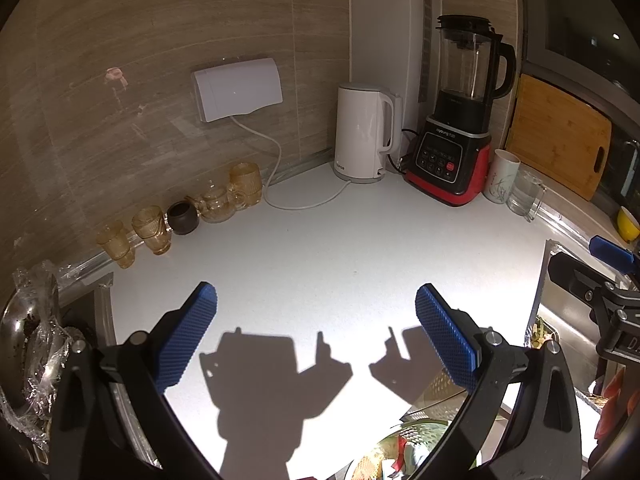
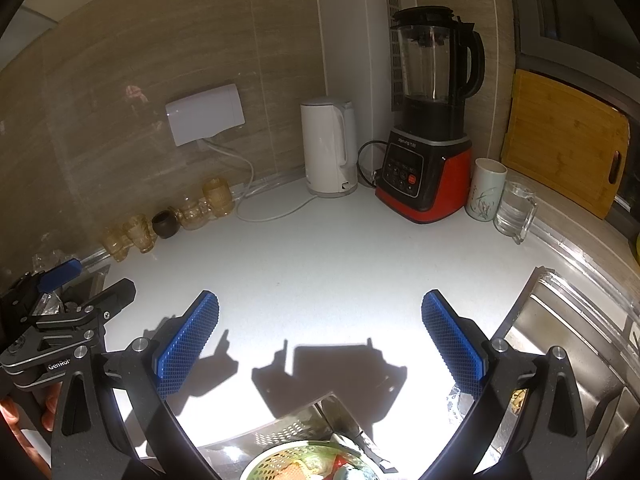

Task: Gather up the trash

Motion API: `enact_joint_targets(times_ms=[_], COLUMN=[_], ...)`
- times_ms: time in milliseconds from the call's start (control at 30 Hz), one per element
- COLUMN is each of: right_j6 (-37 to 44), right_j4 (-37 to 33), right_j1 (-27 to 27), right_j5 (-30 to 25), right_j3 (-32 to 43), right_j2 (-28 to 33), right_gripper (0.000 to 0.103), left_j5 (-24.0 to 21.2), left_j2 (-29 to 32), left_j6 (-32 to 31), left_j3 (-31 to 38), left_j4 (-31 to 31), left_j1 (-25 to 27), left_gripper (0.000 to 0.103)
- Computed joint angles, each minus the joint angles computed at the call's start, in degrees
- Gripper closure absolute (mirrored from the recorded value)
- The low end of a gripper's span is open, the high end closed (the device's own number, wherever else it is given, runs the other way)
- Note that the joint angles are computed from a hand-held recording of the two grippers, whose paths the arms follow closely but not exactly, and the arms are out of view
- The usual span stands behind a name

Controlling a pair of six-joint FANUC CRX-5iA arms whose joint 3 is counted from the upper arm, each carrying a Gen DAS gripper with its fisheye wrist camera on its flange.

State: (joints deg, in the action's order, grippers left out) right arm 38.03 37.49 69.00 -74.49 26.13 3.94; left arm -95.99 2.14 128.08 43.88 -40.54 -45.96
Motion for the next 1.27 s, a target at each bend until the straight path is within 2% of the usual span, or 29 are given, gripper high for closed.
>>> enact_joint_targets(times_ms=[467,633,700,800,1000,1267], right_j6=[0.4,0.4,0.4,0.3,-0.1,-0.1], right_j4=[-0.8,-1.3,-1.6,-1.6,-1.7,-2.3], right_j1=[-0.5,-0.7,-0.8,-0.7,-0.9,-1.7], right_j5=[-0.8,-1.0,-1.1,-1.3,-1.5,-1.9], right_j3=[1.5,1.7,1.9,2.2,2.5,2.8], right_j2=[1.5,1.9,2.1,2.4,2.8,3.2], right_gripper=[0.002,0.002,0.002,0.002,0.002,0.002], left_j5=[1.0,4.3,4.3,2.5,4.3,5.2], left_j2=[-0.4,-1.6,-1.5,-0.5,-1.1,-1.2], left_j6=[-0.3,-0.6,0.2,1.1,0.5,0.0], left_j3=[-1.4,-3.8,-4.0,-3.0,-4.3,-5.3], left_j4=[2.0,4.9,3.5,-1.9,5.5,7.7], left_j1=[1.6,3.1,2.3,-0.4,4.2,5.9], left_gripper=[0.008,0.008,0.008,0.008,0.008,0.008])
